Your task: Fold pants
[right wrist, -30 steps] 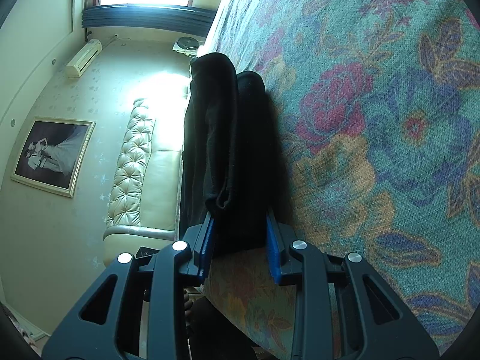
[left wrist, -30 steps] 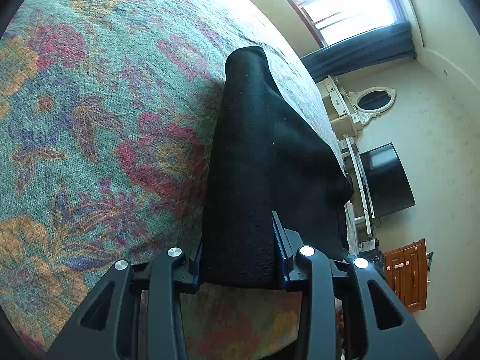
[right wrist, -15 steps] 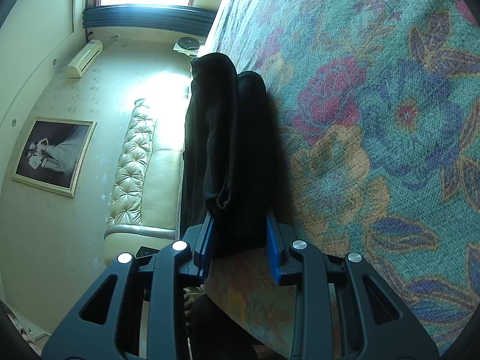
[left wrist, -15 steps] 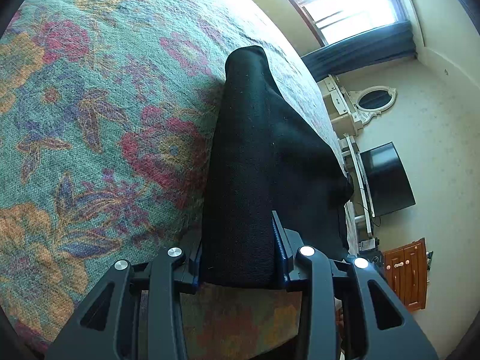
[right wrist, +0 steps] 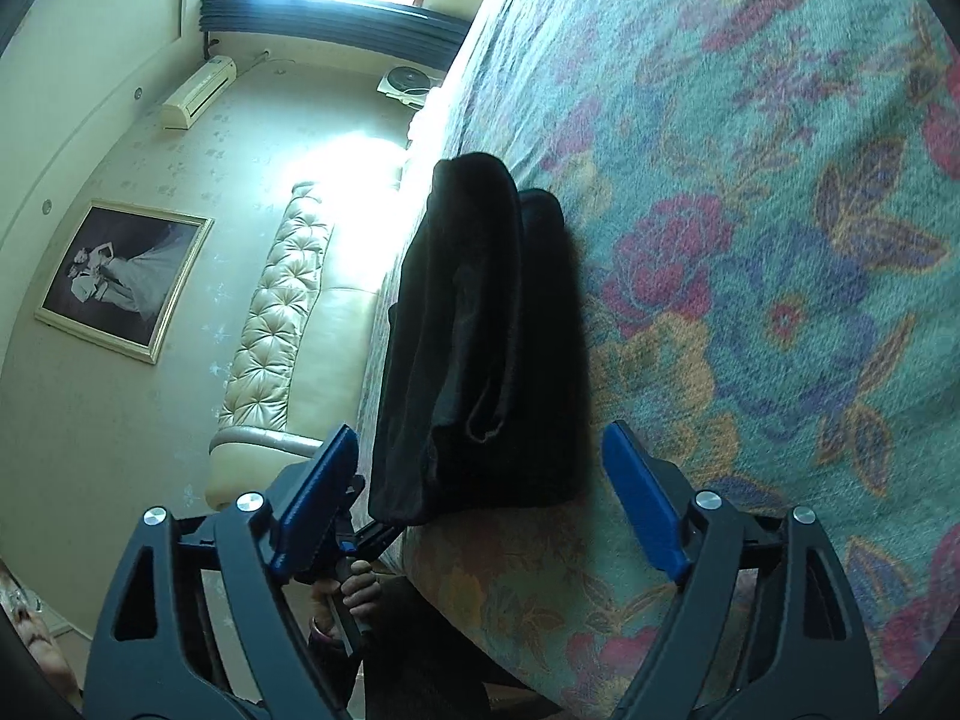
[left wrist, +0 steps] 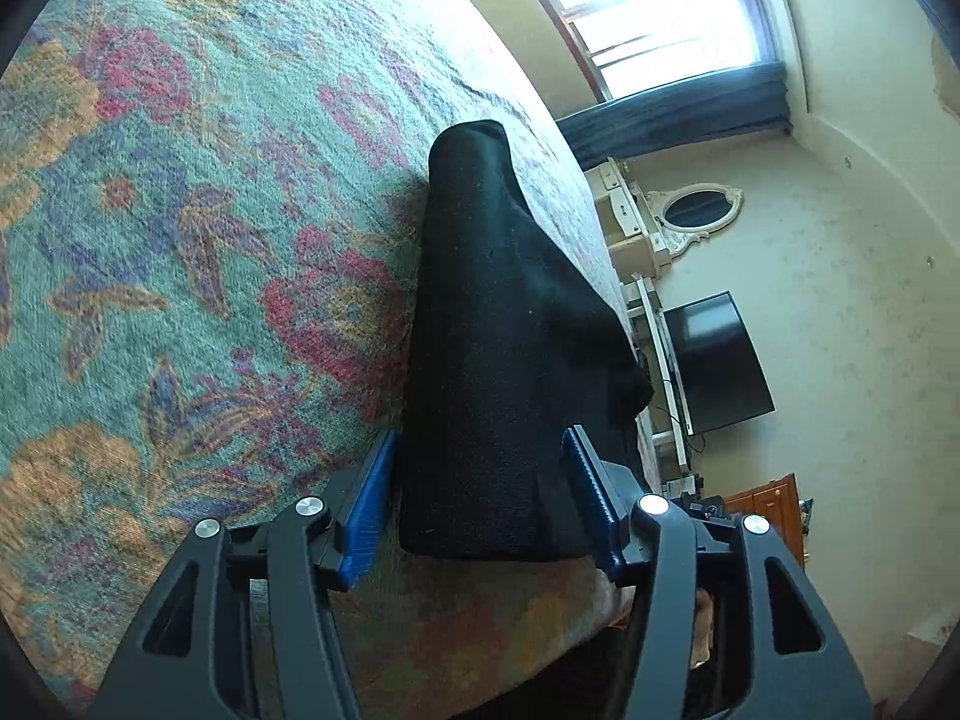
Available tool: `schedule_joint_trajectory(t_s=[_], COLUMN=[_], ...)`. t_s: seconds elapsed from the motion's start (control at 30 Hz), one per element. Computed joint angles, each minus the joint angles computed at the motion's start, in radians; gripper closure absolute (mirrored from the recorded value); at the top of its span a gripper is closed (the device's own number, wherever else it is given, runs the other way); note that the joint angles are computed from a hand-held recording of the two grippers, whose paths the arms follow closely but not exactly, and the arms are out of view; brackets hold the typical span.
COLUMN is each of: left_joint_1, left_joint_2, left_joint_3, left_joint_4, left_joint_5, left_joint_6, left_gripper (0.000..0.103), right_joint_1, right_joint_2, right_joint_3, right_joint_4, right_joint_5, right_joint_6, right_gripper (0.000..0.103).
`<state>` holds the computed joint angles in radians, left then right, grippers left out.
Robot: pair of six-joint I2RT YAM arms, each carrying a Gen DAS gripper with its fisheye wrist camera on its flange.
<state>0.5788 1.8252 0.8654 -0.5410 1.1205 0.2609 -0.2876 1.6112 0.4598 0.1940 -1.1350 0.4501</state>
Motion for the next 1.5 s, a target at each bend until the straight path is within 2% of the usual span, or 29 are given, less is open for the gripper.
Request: schedule_joint_trajectory(t_s=[0.07,0.13,0.33,0.47,0.53,0.57,0.6,0.63,0.7,0.8,0.9,1.0,1.07,1.1,1.2,1.27,1.3,1.43,1.5], left_joint_1=[0.016,-0.004,-0.132,-0.191,-0.21,-0.214,-0.216,-0.22,-0.226,-0.229,-0.209,-0.185,-0.185,-0.186,-0.194,-0.201,-0.207,-0.241,-0.263], left_joint_2=[0.026,0.076,0.197,0.224,0.234,0.236,0.242,0.255,0.265,0.258,0.269,0.309,0.319,0.32,0.328,0.347,0.356,0.421,0.434], left_joint_3=[0.067,0.152,0.309,0.341,0.35,0.35,0.354,0.366,0.363,0.338,0.343,0.4,0.43,0.438,0.463,0.498,0.516,0.632,0.66], left_joint_4=[-0.065,-0.119,-0.063,-0.02,-0.013,-0.003,-0.003,-0.022,-0.016,0.015,-0.015,-0.1,-0.116,-0.112,-0.081,-0.079,-0.075,-0.13,-0.108], left_joint_5=[-0.011,-0.024,-0.096,-0.112,-0.13,-0.143,-0.159,-0.159,-0.159,-0.152,-0.104,-0.044,-0.025,-0.025,-0.029,-0.036,-0.049,-0.109,-0.121], left_joint_6=[0.078,0.125,0.047,0.002,-0.005,-0.008,0.003,0.028,0.045,0.046,0.106,0.162,0.177,0.179,0.152,0.126,0.11,0.122,0.091], left_gripper=[0.043,0.038,0.037,0.037,0.037,0.044,0.051,0.063,0.069,0.07,0.065,0.053,0.043,0.042,0.038,0.037,0.037,0.037,0.037], right_joint_1=[-0.002,0.026,0.14,0.214,0.241,0.233,0.216,0.203,0.188,0.172,0.149,0.136,0.136,0.135,0.121,0.092,0.083,0.109,0.136], right_joint_2=[0.051,0.118,0.263,0.293,0.301,0.316,0.33,0.339,0.347,0.36,0.358,0.362,0.356,0.355,0.325,0.304,0.32,0.399,0.422], right_joint_3=[0.08,0.159,0.38,0.473,0.502,0.503,0.5,0.494,0.479,0.476,0.485,0.517,0.526,0.537,0.515,0.479,0.487,0.609,0.654], right_joint_4=[-0.096,-0.14,-0.246,-0.38,-0.45,-0.455,-0.452,-0.447,-0.433,-0.435,-0.47,-0.507,-0.5,-0.508,-0.403,-0.284,-0.268,-0.401,-0.419], right_joint_5=[0.021,0.034,0.062,0.095,0.18,0.168,0.131,0.111,0.087,0.038,-0.002,-0.037,-0.023,-0.018,0.018,0.034,0.022,0.005,0.005], right_joint_6=[-0.08,-0.121,-0.161,-0.276,-0.33,-0.344,-0.351,-0.358,-0.374,-0.403,-0.452,-0.498,-0.497,-0.501,-0.417,-0.331,-0.31,-0.368,-0.357], right_gripper=[0.014,0.014,0.011,0.014,0.055,0.057,0.064,0.066,0.068,0.065,0.054,0.039,0.035,0.031,0.025,0.014,0.012,0.01,0.007])
